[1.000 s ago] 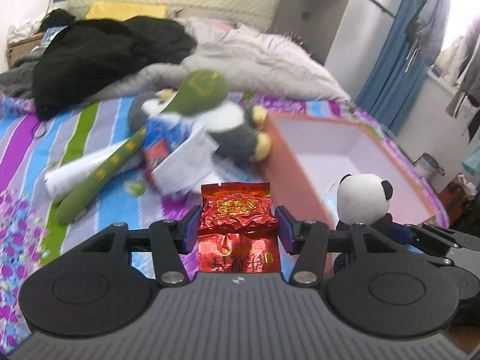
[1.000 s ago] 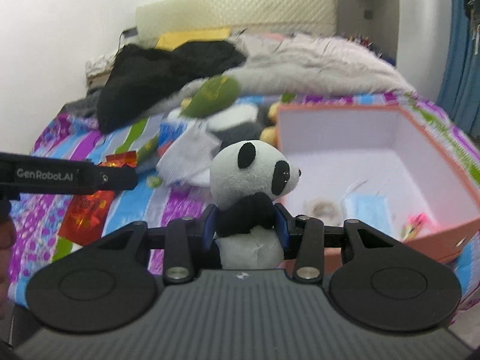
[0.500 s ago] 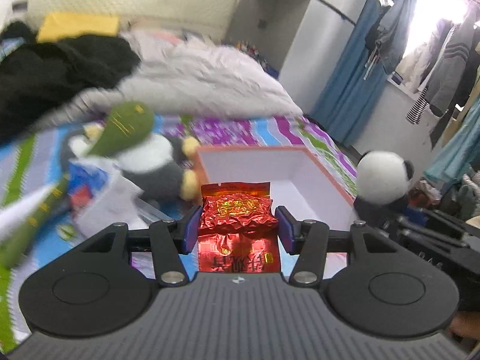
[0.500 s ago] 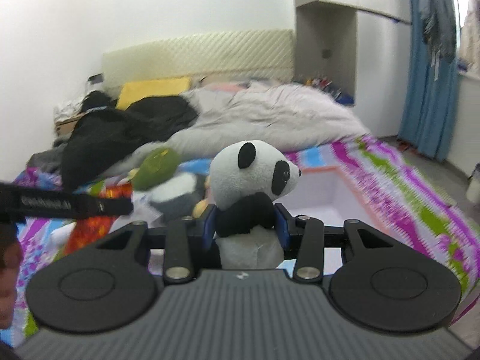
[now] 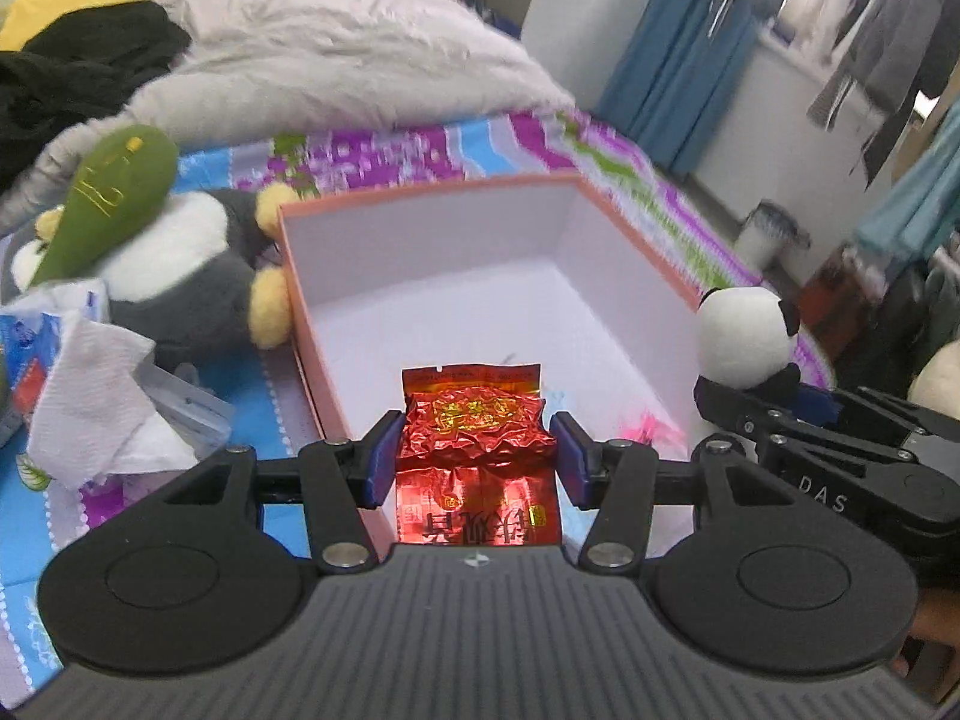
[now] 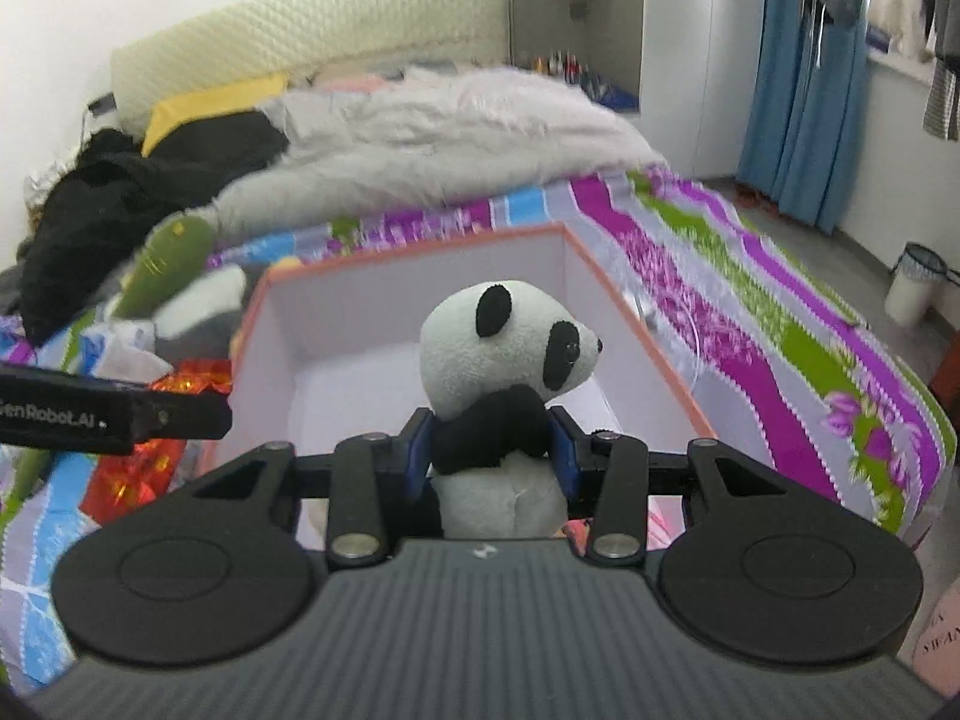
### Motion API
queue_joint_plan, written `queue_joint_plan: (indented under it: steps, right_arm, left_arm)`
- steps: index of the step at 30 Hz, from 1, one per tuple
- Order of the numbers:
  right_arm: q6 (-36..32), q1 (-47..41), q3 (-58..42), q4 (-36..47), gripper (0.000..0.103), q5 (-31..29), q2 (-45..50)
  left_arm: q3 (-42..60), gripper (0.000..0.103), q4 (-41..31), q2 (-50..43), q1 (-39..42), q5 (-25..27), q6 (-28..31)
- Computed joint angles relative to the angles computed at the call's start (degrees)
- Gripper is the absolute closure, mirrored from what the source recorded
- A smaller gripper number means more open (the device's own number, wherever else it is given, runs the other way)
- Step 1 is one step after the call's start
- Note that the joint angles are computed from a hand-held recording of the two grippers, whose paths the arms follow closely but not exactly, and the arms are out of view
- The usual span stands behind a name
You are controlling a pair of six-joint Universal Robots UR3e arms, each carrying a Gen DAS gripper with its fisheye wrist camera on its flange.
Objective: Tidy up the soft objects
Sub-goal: 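Carry the red packet and panda plush in both tools over the box, then open both tools to drop the red packet and panda into the box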
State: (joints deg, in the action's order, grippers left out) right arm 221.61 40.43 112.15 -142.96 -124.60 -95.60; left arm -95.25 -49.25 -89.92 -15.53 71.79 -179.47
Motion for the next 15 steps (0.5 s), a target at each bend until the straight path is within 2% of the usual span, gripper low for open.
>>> queue_joint_plan:
  steps: [7, 13, 15]
  right_arm:
    - [-0.8, -4.6, 5.2, -1.2, 0.058, 4.6, -1.3]
    - [1.0, -6.3, 9.6, -2.9, 0.060, 6.9, -2.6]
    - [1.2, -5.9, 9.8, -2.9, 0.057, 6.9, -2.7]
  left_arm:
    - [11.0, 0.045, -4.7, -12.3, -4.9, 3.4, -1.9]
    - [11.6, 0.045, -5.3, -13.9, -6.3, 4.7, -1.1]
    - [11.9, 0.042, -6.0, -14.1, -5.9, 3.9, -0.4]
